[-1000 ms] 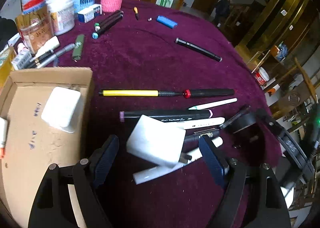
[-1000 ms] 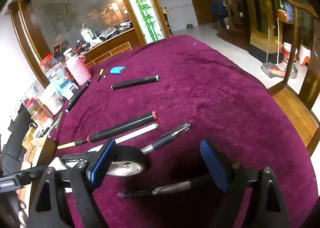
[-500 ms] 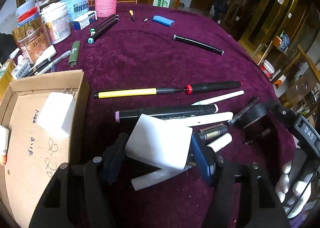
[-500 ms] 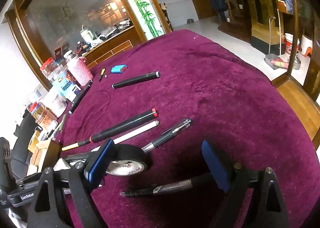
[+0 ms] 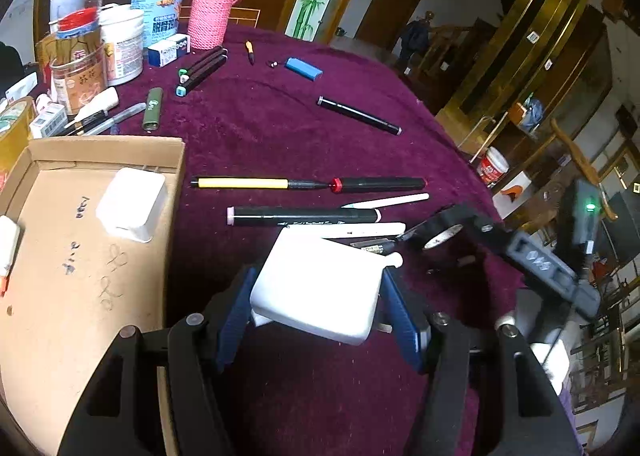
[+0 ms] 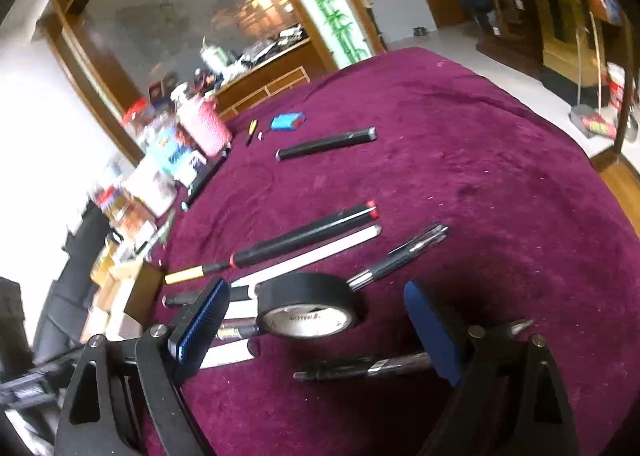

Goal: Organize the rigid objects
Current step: 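Grasp the white charger plug with left tool while right tool grasps black tape roll, then release the charger plug into the box with left tool while right tool drops the tape roll in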

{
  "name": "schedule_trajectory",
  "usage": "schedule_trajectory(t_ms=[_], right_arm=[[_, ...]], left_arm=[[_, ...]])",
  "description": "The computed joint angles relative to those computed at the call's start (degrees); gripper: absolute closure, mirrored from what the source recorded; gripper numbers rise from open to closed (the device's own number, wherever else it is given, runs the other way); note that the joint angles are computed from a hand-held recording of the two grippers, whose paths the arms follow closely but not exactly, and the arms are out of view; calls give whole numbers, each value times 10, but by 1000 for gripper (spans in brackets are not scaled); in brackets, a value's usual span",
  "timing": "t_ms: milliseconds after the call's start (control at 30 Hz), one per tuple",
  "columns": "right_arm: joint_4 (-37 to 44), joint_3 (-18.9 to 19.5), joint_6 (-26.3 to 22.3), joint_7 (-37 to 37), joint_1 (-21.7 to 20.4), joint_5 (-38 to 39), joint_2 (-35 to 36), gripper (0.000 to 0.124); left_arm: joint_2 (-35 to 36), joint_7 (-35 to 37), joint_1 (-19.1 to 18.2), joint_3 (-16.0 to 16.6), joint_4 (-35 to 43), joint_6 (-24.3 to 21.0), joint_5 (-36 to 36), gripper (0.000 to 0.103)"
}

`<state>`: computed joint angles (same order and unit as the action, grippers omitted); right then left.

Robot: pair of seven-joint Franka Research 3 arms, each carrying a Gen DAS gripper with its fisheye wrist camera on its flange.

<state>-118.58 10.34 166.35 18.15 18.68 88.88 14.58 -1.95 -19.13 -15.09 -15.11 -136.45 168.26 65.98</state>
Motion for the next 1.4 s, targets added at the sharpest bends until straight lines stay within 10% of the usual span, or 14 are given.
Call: schedule_trajectory(t_ms=[133, 200, 633, 1400], right_arm=[[1, 8, 53, 7, 17, -34, 11, 34], [0, 11, 48, 16, 15, -51, 13, 62], [-26, 14, -2, 14, 25, -48, -54, 61], [77, 64, -80, 227, 125, -349, 33, 61]], left_arm=[[-43, -32, 9, -3, -35, 9, 17, 41], [-66, -38, 19, -7, -54, 11, 15, 40], [-224, 91, 73, 18, -214, -2, -144, 40], [-114, 156, 248, -9, -186, 86, -183, 40]])
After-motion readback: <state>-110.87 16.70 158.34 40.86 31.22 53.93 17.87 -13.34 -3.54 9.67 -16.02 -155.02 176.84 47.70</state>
